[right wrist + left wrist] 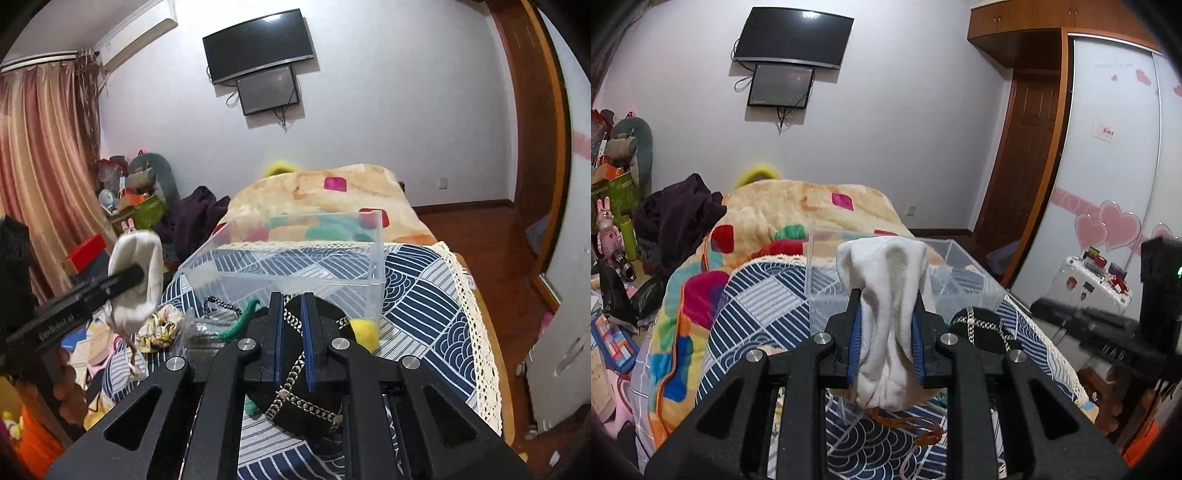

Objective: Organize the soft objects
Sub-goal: 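Drop the white bag into the box with left tool while right drops the cap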

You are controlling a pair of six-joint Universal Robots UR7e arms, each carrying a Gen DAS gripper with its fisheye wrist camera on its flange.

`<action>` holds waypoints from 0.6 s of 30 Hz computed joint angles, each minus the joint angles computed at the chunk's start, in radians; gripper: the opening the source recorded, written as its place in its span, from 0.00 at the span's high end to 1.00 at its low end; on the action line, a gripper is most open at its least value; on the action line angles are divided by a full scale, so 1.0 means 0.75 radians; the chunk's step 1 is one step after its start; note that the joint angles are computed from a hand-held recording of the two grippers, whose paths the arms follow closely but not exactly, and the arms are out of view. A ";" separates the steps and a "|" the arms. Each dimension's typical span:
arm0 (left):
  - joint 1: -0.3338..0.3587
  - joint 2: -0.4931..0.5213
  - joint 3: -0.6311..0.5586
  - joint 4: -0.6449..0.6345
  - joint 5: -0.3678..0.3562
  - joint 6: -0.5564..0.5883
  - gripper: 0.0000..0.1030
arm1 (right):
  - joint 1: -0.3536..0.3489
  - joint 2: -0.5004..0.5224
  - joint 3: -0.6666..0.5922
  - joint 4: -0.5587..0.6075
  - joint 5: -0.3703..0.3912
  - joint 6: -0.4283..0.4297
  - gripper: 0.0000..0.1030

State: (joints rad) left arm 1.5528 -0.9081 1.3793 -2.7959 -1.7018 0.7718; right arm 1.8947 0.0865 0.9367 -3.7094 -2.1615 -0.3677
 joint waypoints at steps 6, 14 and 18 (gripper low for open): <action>-0.007 0.002 0.000 -0.027 -0.019 0.007 0.78 | -0.033 0.032 -0.075 0.118 -0.050 0.097 0.17; -0.003 0.009 0.001 -0.022 -0.011 -0.010 0.78 | -0.101 -0.024 0.016 0.284 0.024 0.259 0.17; -0.003 0.014 -0.007 -0.017 -0.004 -0.009 0.78 | -0.115 -0.019 -0.002 0.398 0.048 0.265 0.56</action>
